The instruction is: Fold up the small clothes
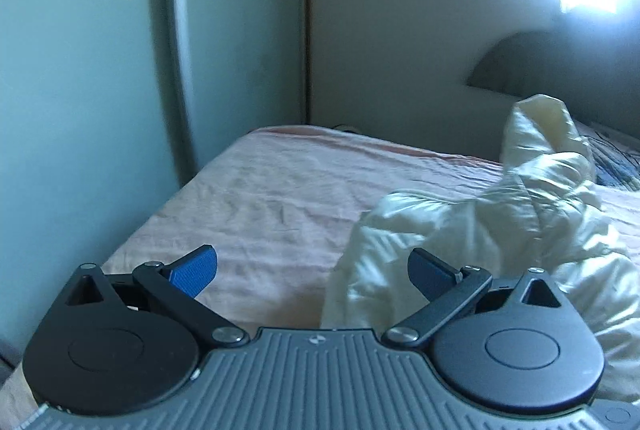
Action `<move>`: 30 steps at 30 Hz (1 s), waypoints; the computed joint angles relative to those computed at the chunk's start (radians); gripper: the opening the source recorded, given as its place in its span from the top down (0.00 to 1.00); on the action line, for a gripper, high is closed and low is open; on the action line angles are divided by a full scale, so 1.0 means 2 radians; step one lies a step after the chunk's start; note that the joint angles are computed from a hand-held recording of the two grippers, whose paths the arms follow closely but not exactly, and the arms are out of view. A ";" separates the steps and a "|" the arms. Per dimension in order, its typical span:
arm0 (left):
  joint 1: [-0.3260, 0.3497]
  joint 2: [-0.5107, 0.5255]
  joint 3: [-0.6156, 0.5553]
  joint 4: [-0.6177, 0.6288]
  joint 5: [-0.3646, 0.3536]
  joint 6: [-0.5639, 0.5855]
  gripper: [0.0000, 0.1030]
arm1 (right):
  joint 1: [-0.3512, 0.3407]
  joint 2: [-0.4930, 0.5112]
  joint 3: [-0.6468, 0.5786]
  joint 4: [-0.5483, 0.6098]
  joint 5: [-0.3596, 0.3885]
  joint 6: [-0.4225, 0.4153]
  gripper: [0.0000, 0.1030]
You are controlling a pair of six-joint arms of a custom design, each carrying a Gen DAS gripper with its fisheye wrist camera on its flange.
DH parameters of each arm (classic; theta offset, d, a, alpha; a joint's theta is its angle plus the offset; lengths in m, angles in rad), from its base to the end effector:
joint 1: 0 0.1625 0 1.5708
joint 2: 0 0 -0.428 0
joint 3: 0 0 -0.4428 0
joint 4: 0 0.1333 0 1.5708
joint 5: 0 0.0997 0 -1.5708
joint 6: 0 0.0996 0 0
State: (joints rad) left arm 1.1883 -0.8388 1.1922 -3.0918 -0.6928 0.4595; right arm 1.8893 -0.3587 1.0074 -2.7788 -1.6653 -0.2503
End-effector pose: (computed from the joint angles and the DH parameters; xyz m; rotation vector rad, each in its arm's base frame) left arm -0.1035 -0.8197 0.3944 0.2429 2.0108 -1.2420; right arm 0.3966 -0.8071 0.0141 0.7890 -2.8418 0.8511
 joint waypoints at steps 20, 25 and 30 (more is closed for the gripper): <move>0.006 -0.011 0.006 -0.004 -0.039 -0.026 0.00 | -0.008 -0.109 0.129 -0.151 0.045 -0.033 0.17; -0.002 -0.028 0.035 0.015 -0.093 -0.039 0.00 | 0.005 -0.034 0.042 -0.251 -0.188 -0.187 0.16; -0.010 -0.029 0.053 0.038 -0.139 -0.028 0.00 | -0.008 -0.036 0.036 -0.159 -0.141 -0.116 0.17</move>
